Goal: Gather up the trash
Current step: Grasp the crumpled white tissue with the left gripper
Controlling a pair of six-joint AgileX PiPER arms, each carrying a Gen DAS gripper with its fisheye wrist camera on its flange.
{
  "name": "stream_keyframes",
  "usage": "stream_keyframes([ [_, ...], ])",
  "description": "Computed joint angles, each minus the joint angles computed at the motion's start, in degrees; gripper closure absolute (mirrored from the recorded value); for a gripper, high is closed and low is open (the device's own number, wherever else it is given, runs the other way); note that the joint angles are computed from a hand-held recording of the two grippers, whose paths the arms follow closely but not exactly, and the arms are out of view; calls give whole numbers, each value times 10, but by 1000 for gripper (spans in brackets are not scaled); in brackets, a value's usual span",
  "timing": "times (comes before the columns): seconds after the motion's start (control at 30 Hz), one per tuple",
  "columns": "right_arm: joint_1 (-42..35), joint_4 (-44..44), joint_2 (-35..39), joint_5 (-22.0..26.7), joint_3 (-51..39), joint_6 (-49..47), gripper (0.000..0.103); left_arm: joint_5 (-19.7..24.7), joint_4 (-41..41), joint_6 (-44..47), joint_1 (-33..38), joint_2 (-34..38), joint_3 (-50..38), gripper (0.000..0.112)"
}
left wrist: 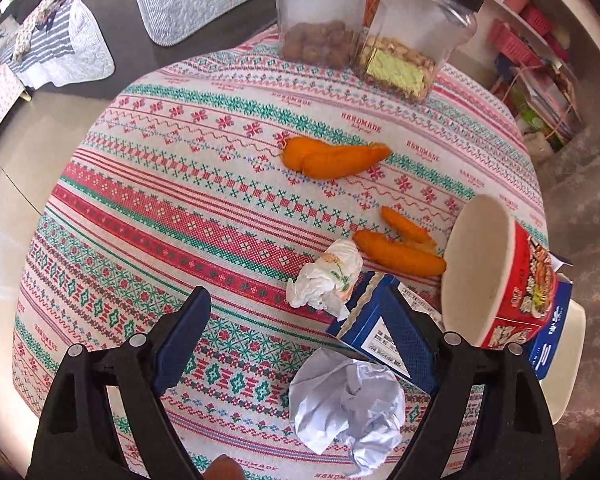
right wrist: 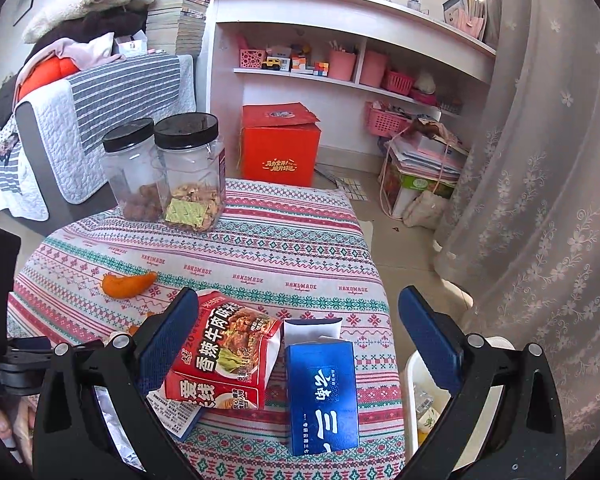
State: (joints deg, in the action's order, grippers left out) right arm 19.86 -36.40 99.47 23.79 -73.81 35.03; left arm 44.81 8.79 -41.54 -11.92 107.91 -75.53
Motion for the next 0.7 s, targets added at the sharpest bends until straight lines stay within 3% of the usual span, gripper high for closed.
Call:
stream_keyframes([
  [0.2, -7, 46, 21, 9, -24, -53, 7, -28, -37, 55, 10, 48, -31, 41],
  [0.3, -2, 50, 39, 12, -39, -84, 7, -8, -42, 77, 10, 78, -56, 53],
  [0.43, 16, 77, 58, -5, -50, -183, 7, -34, -93, 152, 25, 72, -39, 83],
  [0.6, 32, 197, 70, -35, -63, -414, 7, -35, -158, 211, 59, 24, 5, 83],
  [0.7, 47, 269, 105, -5, -120, -548, 7, -35, -172, 210, 97, -25, 42, 83],
])
